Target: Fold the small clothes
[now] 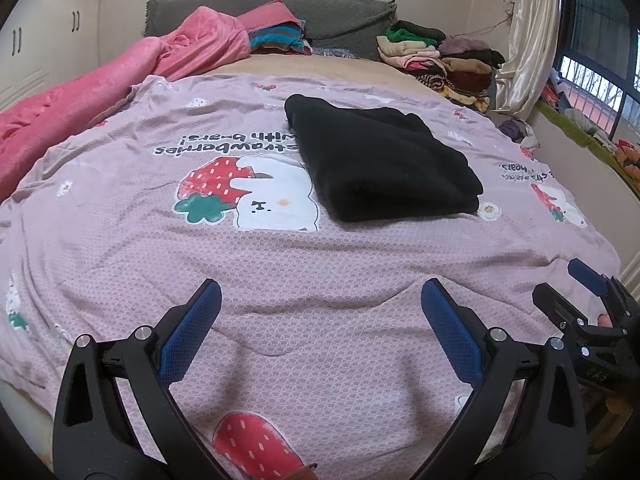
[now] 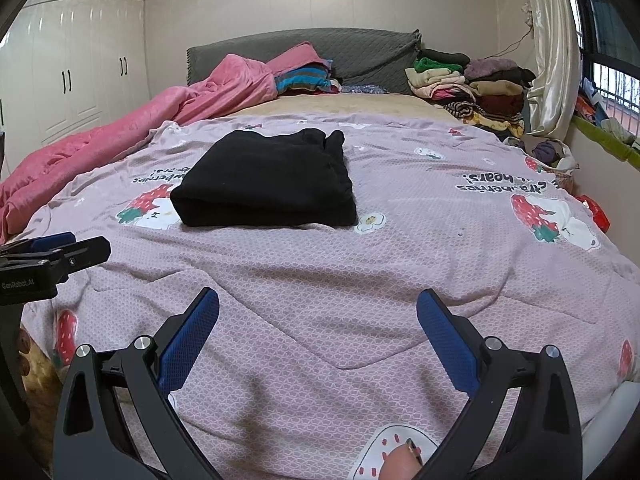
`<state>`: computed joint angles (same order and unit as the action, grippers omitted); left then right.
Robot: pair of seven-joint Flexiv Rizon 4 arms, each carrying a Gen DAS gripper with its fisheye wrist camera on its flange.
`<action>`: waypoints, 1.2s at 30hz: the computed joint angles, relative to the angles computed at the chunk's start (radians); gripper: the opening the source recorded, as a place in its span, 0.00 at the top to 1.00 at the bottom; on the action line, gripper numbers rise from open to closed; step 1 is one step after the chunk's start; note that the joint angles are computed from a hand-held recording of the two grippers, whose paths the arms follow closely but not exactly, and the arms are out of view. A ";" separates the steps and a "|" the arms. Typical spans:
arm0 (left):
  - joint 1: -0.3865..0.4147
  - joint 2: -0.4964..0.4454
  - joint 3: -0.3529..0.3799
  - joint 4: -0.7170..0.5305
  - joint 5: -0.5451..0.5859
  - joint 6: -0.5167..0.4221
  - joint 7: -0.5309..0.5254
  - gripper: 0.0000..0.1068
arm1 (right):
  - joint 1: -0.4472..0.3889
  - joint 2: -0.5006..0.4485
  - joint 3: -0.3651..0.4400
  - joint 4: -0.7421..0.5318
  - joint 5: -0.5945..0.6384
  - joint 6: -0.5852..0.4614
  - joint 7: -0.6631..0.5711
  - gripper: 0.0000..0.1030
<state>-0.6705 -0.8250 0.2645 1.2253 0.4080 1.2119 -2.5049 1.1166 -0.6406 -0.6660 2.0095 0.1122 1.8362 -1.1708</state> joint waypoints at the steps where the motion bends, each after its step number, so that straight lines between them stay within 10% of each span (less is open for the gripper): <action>1: 0.000 0.000 0.000 0.000 0.000 0.000 0.000 0.12 | -0.001 0.001 0.001 0.000 0.000 -0.001 0.000 0.04; 36: -0.002 0.008 -0.005 -0.009 0.034 -0.054 -0.019 0.12 | 0.012 0.007 -0.011 0.006 -0.004 -0.008 0.003 0.04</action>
